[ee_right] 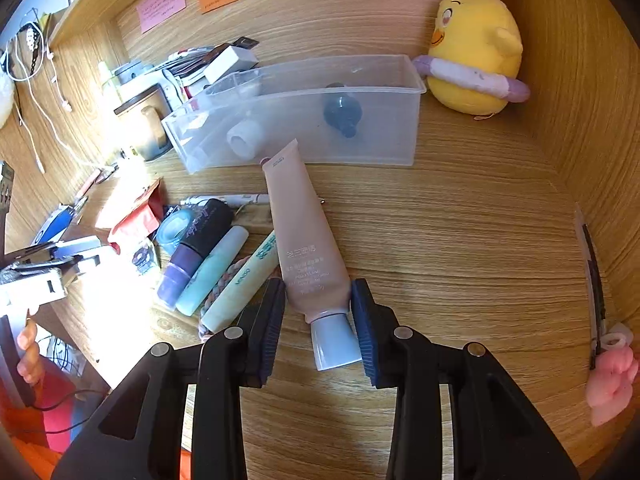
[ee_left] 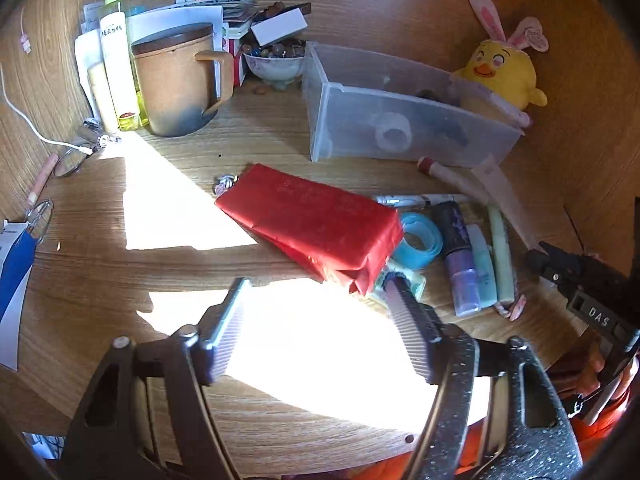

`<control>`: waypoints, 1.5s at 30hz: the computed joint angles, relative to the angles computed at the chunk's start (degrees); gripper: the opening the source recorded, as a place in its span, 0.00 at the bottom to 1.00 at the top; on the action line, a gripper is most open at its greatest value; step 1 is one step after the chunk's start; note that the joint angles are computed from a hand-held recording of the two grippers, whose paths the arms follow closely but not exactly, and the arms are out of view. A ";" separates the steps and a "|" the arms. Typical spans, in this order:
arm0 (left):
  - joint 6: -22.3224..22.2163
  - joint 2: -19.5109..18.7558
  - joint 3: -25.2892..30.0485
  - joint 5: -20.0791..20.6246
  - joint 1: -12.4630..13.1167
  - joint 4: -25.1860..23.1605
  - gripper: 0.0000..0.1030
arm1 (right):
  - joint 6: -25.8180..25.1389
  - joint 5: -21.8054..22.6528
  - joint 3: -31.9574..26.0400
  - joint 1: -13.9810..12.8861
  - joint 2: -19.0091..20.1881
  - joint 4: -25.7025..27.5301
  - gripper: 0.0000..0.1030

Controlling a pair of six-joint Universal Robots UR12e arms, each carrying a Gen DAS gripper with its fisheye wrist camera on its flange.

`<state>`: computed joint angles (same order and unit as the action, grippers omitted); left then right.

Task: Organize objects
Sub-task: 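Grasp the red pouch with the left tool while the right tool holds the beige tube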

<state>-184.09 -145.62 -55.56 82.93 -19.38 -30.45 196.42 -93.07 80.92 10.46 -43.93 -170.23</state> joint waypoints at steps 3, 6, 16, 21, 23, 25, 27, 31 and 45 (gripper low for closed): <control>-2.60 -1.18 2.60 0.85 -0.49 0.74 0.98 | 0.28 0.01 0.09 -0.16 0.01 -0.79 0.30; -3.90 -3.49 7.51 1.41 -1.05 -2.69 0.98 | 0.48 0.51 0.32 -0.26 -0.02 -1.63 0.30; -9.35 -6.01 11.36 5.81 -1.30 -8.38 0.96 | -0.28 1.44 1.12 -0.41 -0.42 -4.11 0.30; -8.71 -2.61 5.02 5.92 -0.27 -5.58 0.76 | -1.27 1.05 0.79 -0.34 -0.38 -4.83 0.30; -7.87 -1.48 2.89 7.06 -0.12 -4.62 0.76 | -1.54 0.96 0.53 -0.25 -0.29 -5.11 0.30; -7.39 -0.79 1.68 8.05 -0.06 -4.04 0.76 | -1.69 0.76 0.26 -0.14 -0.20 -5.43 0.30; -7.44 -0.58 1.23 8.08 0.03 -3.55 0.76 | -1.78 0.57 -0.02 -0.05 -0.15 -5.75 0.30; -8.49 -1.66 3.07 7.46 0.12 -4.16 0.78 | -2.12 0.08 -0.82 0.08 0.01 -6.39 0.30; -6.48 -1.40 1.46 12.21 -0.18 2.36 0.55 | -1.72 -1.20 -4.18 -0.60 1.02 -6.97 0.30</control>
<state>-190.57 -147.02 -54.10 95.14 -19.56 -28.09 194.70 -94.27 76.74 9.86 -42.91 -177.20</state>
